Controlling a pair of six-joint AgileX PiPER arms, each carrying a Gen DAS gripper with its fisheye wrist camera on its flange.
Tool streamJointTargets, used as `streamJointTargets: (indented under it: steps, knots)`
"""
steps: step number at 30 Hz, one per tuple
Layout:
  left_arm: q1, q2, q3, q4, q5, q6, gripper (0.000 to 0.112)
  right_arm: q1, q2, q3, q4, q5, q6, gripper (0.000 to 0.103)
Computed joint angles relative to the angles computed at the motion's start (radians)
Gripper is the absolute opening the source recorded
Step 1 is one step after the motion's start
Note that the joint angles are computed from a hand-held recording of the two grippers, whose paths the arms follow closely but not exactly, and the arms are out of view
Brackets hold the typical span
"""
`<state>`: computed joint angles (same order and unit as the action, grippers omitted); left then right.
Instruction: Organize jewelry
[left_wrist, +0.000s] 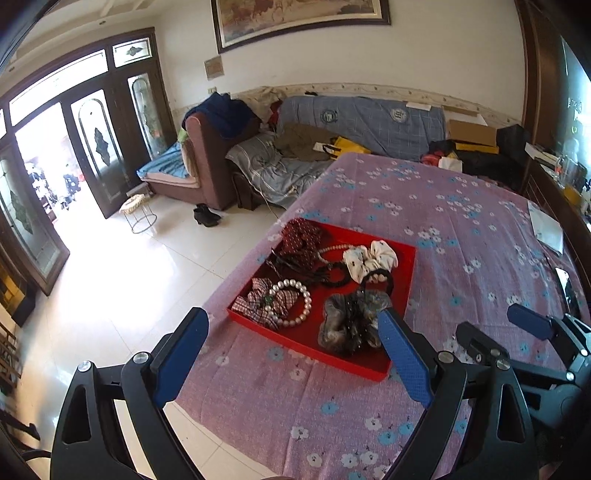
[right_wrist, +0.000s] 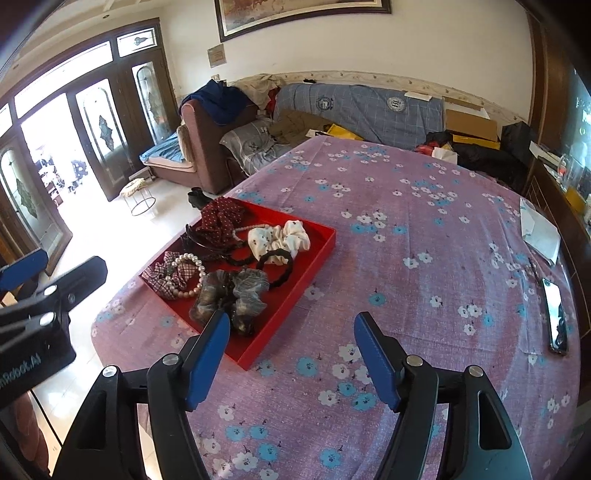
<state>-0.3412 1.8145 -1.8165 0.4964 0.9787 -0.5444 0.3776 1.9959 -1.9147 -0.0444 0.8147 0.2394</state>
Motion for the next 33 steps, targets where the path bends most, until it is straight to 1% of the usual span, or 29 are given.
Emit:
streamJointTargets:
  steps: [5,12,24,33]
  knots:
    - [0.021,0.025,-0.015,-0.048,0.007,0.038,0.092,-0.005,0.034,-0.044,-0.002,0.037,0.022,0.077]
    - [0.047,0.075,-0.076,-0.093,0.028,0.080,0.092,-0.001,0.086,-0.110,-0.002,0.086,0.033,0.077]
    - [0.107,0.159,-0.175,-0.206,0.059,0.190,0.092,0.012,0.209,-0.299,-0.015,0.208,0.065,0.077]
    - [0.142,0.225,-0.245,-0.252,0.099,0.257,0.092,0.029,0.309,-0.462,-0.029,0.306,0.096,0.077]
